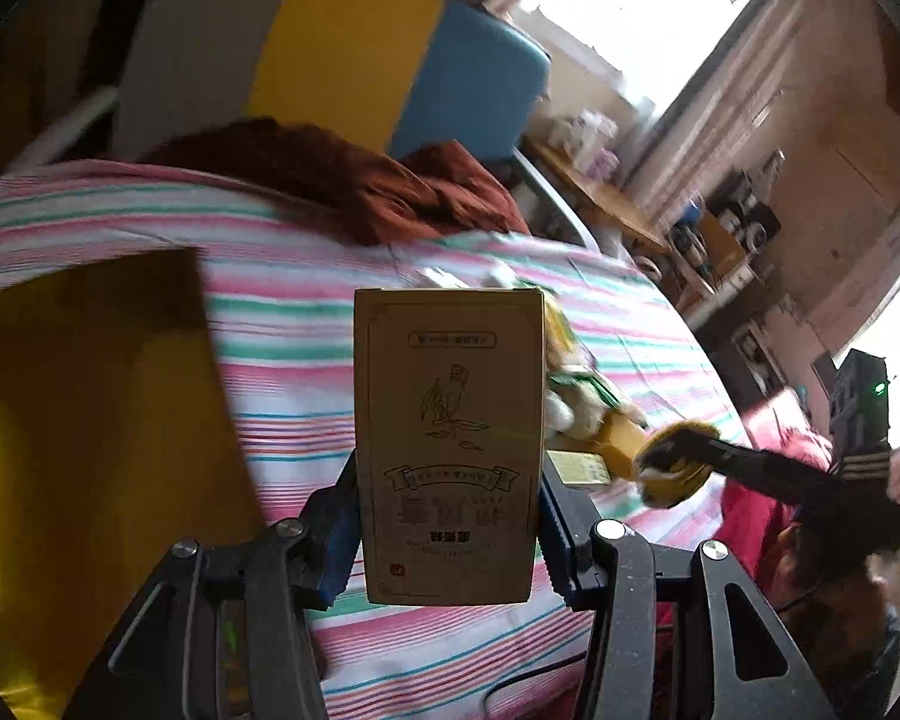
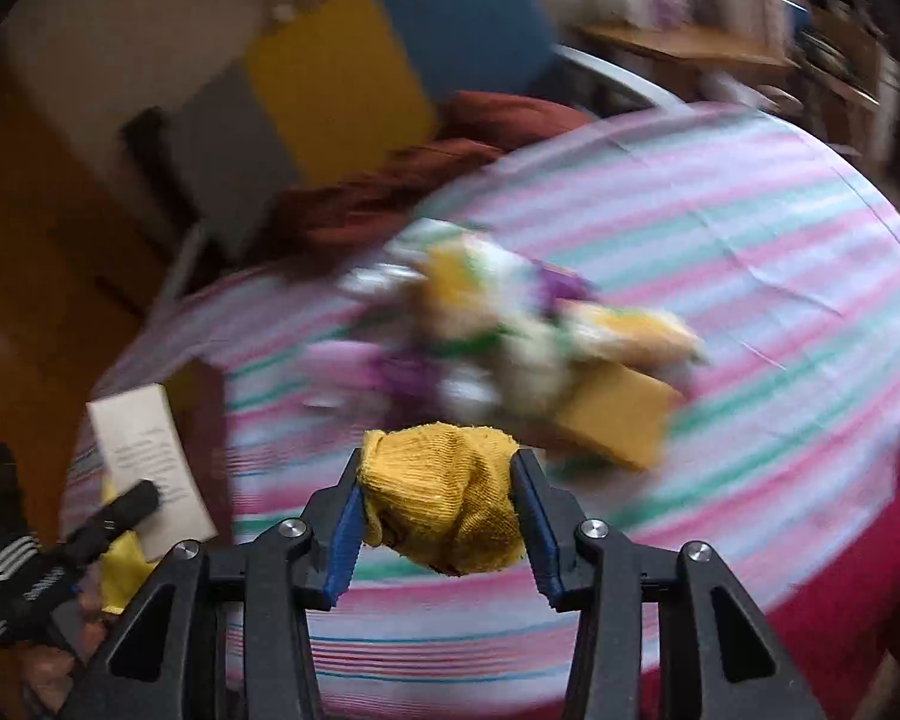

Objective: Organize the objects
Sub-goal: 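Carry the beige box and yellow plush into the gold tray and release both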

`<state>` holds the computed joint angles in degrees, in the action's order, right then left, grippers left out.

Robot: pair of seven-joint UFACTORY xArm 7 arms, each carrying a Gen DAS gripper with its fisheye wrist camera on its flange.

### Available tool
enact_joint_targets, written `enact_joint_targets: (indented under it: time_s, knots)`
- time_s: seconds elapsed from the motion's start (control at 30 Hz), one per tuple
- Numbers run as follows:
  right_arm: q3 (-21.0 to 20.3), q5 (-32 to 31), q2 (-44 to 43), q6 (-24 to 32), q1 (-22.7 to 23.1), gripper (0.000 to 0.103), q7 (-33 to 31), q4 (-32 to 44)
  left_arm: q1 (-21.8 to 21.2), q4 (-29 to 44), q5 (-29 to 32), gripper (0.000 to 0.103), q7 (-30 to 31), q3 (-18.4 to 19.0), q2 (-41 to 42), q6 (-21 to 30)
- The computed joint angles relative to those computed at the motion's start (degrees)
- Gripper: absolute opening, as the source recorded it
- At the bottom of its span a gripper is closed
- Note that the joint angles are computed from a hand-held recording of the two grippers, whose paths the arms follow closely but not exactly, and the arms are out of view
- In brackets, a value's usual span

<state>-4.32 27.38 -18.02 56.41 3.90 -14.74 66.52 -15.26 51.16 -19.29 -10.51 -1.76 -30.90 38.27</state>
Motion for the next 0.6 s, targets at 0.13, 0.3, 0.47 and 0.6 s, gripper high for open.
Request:
enact_joint_targets:
  time_s: [0.13, 0.3, 0.47, 0.6]
  knots:
    - [2.1, 7.1, 2.3, 0.8, 5.2, 0.046, -4.6, 3.3, 6.1, -4.5, 5.9, 0.051, -2.5, 0.7, -8.1, 2.5]
    - [6.5, 12.3, 5.9, 1.9, 10.6, 0.046, -6.3, 6.1, 13.9, -9.9, 12.7, 0.052, -4.4, 2.3, -15.5, 7.0]
    - [11.0, 13.7, 10.6, 4.3, 15.0, 0.058, -5.8, 8.9, 20.9, -14.8, 17.8, 0.057, -6.9, 3.3, -21.3, 11.4]
    - [13.5, 13.5, 12.5, 3.2, 17.2, 0.069, -5.0, 9.4, 24.8, -17.5, 20.1, 0.082, -10.8, 2.5, -25.1, 12.9]
